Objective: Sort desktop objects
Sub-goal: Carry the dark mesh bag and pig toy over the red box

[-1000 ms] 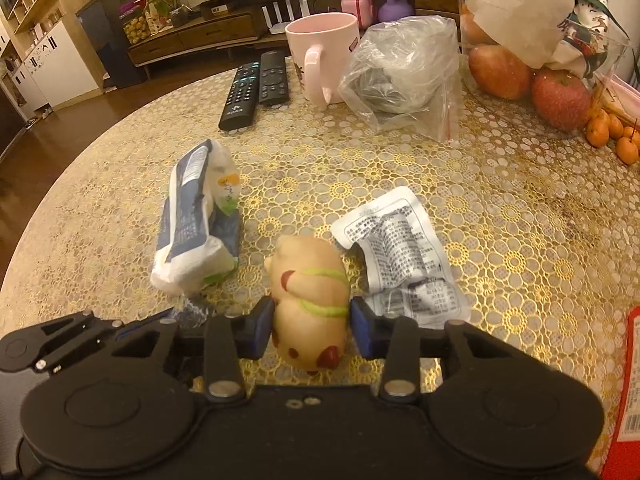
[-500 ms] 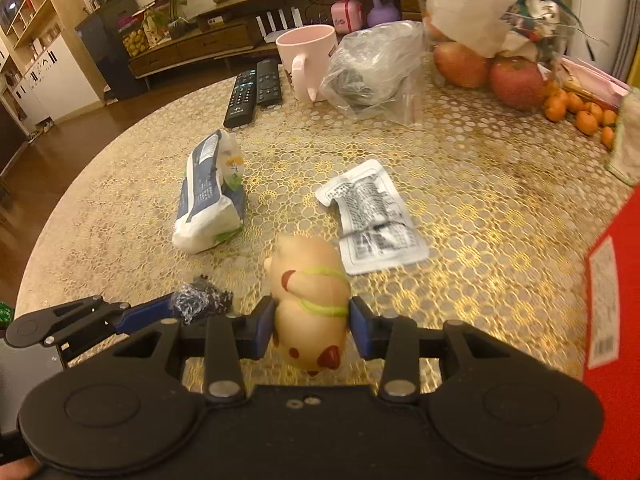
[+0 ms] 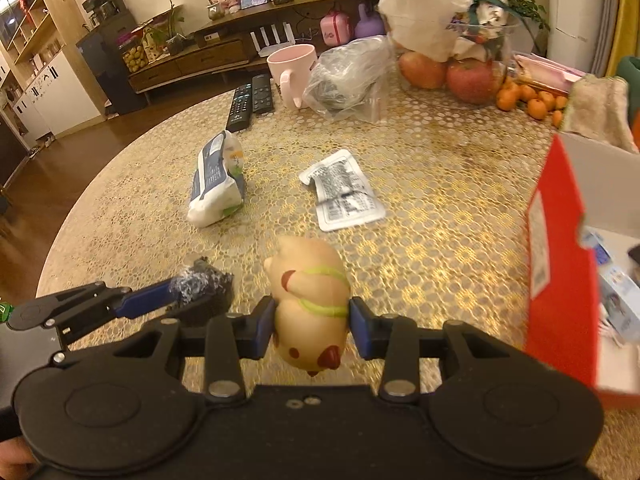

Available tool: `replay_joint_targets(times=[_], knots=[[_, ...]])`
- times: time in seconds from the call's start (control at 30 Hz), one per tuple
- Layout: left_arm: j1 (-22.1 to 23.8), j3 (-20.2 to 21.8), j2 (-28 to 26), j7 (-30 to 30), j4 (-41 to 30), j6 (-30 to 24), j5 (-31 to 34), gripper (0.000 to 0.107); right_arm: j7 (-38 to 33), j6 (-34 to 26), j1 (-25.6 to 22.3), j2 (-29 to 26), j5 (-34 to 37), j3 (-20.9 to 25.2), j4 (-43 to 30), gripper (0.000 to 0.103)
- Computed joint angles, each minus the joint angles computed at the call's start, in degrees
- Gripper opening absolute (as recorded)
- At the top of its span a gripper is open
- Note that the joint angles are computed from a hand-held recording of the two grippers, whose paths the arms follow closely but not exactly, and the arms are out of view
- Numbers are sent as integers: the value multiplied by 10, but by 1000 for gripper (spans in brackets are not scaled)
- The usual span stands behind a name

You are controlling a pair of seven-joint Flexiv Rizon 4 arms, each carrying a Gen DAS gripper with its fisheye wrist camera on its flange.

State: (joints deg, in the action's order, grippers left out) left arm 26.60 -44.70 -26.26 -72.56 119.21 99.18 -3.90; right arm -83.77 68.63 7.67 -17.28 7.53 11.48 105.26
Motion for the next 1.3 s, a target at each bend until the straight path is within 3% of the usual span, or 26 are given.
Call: replay_joint_targets(times=[0.47, 0.63, 0.93, 1.3], knots=[[84, -130, 58, -48, 58, 6, 21, 30, -58, -4, -13, 120, 55, -9, 91, 39], [75, -143, 66, -58, 55, -1, 26, 30, -73, -2, -14, 154, 70, -28, 120, 39], [6, -121, 61, -37, 21, -14, 11, 30, -118, 2, -24, 192, 113, -61, 144, 39], [-151, -23, 19, 37, -69, -41, -36, 30, -142, -3, -55, 193, 125, -93, 134, 39]])
